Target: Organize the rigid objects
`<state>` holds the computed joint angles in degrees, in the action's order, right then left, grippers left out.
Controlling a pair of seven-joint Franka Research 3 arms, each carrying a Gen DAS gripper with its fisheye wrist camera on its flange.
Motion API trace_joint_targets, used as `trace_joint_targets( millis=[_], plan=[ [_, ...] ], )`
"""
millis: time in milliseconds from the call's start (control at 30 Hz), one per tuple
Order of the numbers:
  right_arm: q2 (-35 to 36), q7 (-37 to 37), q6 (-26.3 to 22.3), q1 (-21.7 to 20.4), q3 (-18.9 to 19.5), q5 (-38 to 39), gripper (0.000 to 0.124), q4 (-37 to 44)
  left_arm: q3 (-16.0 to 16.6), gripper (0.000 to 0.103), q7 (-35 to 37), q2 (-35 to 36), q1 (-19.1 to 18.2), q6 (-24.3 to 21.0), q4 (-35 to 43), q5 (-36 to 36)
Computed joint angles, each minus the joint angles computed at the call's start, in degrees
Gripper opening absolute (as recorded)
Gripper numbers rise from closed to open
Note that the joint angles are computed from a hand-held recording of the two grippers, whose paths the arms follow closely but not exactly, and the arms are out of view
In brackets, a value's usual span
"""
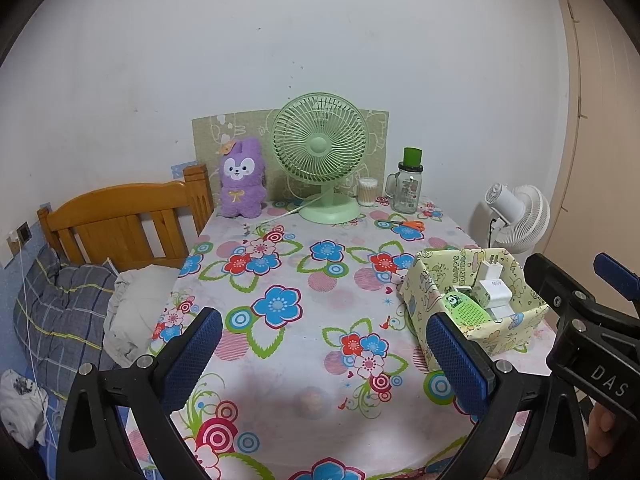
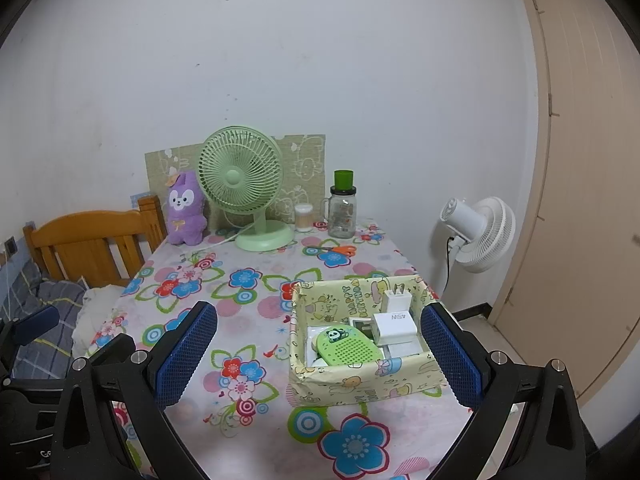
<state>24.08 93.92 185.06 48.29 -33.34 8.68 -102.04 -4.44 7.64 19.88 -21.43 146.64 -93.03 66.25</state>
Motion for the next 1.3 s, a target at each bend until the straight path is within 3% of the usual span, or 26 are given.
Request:
trace_joint_targets(
  millis=[633, 1300],
  plan=[
    [-0.2, -0.5, 0.0, 0.2, -0.1, 0.5, 0.103, -0.1, 0.0, 0.103, -0.8, 0.0, -0.2, -0.4, 0.0, 0.7],
    [0.5, 5.4, -3.1, -4.0, 3.1, -6.0, 0.103, 2.3, 0.0, 0.103, 1.1, 1.1, -0.5, -1.2, 1.6, -1.8]
  ],
)
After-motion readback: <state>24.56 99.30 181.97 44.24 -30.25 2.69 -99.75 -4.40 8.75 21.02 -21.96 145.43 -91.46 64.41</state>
